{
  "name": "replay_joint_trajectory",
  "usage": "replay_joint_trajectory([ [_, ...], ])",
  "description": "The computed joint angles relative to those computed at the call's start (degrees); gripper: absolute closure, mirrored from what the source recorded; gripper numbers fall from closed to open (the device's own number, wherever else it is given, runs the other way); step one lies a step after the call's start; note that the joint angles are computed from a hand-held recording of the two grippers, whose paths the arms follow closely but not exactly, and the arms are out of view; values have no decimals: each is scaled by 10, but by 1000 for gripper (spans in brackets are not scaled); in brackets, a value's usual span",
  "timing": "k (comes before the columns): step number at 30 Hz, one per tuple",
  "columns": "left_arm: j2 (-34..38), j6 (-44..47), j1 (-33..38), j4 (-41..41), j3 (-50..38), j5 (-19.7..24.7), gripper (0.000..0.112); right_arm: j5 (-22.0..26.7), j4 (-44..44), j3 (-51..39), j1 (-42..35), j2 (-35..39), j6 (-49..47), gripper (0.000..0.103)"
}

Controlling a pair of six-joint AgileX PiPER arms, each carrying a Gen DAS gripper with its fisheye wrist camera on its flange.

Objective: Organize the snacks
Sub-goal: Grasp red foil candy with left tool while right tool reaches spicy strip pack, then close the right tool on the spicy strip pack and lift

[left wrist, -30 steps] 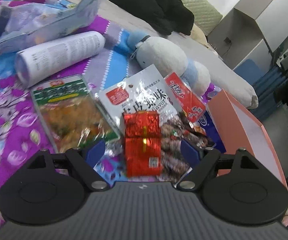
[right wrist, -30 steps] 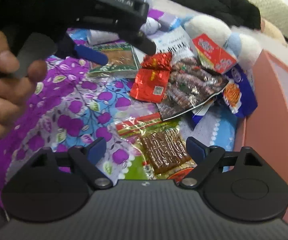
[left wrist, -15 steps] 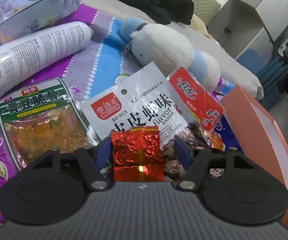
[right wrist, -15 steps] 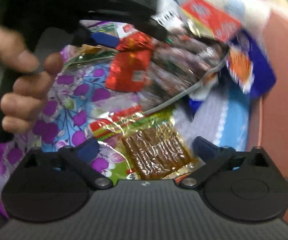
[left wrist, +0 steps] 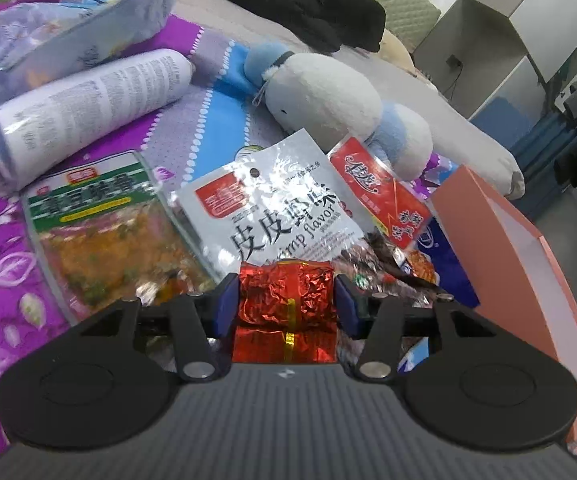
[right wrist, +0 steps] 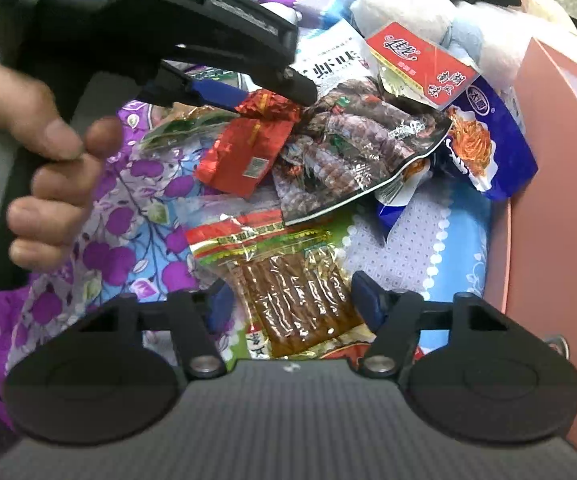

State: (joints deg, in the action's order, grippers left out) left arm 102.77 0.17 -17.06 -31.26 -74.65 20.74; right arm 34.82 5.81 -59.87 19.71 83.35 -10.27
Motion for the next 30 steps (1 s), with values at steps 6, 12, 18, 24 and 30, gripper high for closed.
replay_joint_trajectory([
  [6, -96, -36, 6, 16, 102, -3, 56, 15, -48, 27, 35, -46, 73, 55],
  [12, -195, -99, -9, 38, 216, -7, 56, 21, -88, 55, 59, -85, 122, 67],
  [18, -294, -253, -39, 180, 282, 17, 56, 42, -140, 71, 93, -128, 190, 77],
  [24, -351, -358, -69, 294, 306, 76, 55, 64, -159, 68, 132, -147, 258, 79],
  [30, -363, -349, -52, 272, 328, 79, 54, 54, -121, 54, 137, -121, 250, 77],
])
